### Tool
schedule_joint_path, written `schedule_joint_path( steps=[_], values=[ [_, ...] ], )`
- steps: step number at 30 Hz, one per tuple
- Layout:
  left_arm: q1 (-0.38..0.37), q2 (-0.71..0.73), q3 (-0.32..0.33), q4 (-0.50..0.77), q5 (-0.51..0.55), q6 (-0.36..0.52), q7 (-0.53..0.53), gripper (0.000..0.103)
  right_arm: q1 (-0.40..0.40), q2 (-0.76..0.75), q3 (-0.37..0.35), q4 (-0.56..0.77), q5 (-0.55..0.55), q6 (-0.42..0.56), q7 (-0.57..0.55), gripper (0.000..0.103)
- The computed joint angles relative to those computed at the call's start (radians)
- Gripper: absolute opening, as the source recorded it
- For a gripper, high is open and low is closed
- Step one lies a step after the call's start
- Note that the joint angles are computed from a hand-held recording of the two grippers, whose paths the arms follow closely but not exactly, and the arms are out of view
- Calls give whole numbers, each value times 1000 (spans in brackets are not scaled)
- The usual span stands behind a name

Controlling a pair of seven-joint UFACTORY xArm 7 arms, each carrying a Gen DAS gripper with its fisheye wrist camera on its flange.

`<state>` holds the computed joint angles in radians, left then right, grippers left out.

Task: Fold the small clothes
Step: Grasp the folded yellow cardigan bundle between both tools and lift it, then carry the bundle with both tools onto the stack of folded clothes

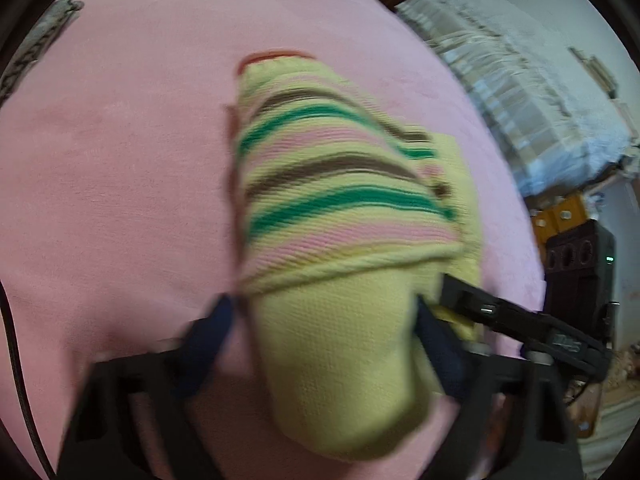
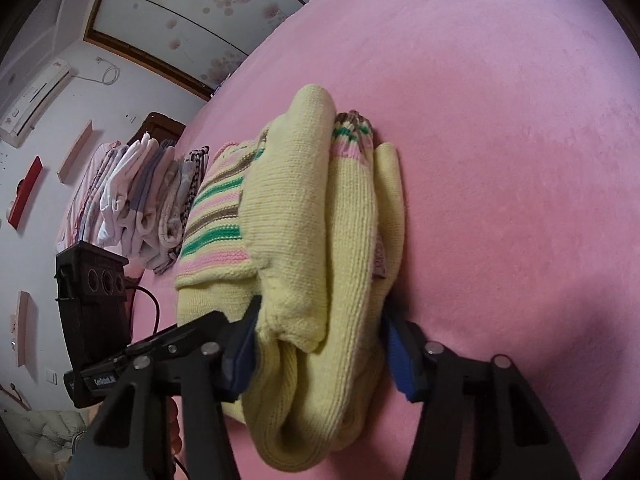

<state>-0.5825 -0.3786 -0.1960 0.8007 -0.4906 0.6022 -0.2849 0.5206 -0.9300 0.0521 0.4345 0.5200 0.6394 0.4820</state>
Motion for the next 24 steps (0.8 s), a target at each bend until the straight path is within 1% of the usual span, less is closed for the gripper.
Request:
schedule_joint_path(
  steps=[1, 4, 9, 12, 14, 16, 20, 22, 24],
  values=[
    [23, -12, -26, 0, 18, 4, -18, 64, -16, -3, 22, 12, -20, 16, 20, 42],
    [24, -53, -43, -4, 91, 1, -68, 54, -55, 12, 87, 78, -92, 71, 76, 37],
    [39, -176, -51, -11, 177, 51, -130, 53, -62, 15, 158, 185, -153, 132, 164, 35],
    [49, -279, -45, -8, 224, 113, -140, 53, -62, 27, 207, 266, -186, 154, 220, 35],
    [55, -340, -26, 5, 238, 173, -133, 53, -61, 53, 231, 328, -208, 166, 246, 35],
    [67, -395, 9, 35, 244, 247, -113, 53, -60, 93, 254, 400, -227, 173, 266, 35],
    [122, -466, 81, 117, 262, 364, -31, 53, -81, 244, 319, 599, -287, 149, 306, 34],
    [162, -463, 124, 195, 276, 422, 23, 53, -95, 336, 348, 710, -328, 134, 321, 35],
    [205, -430, 173, 295, 292, 477, 81, 53, -116, 464, 390, 859, -394, 125, 338, 35]
  ],
)
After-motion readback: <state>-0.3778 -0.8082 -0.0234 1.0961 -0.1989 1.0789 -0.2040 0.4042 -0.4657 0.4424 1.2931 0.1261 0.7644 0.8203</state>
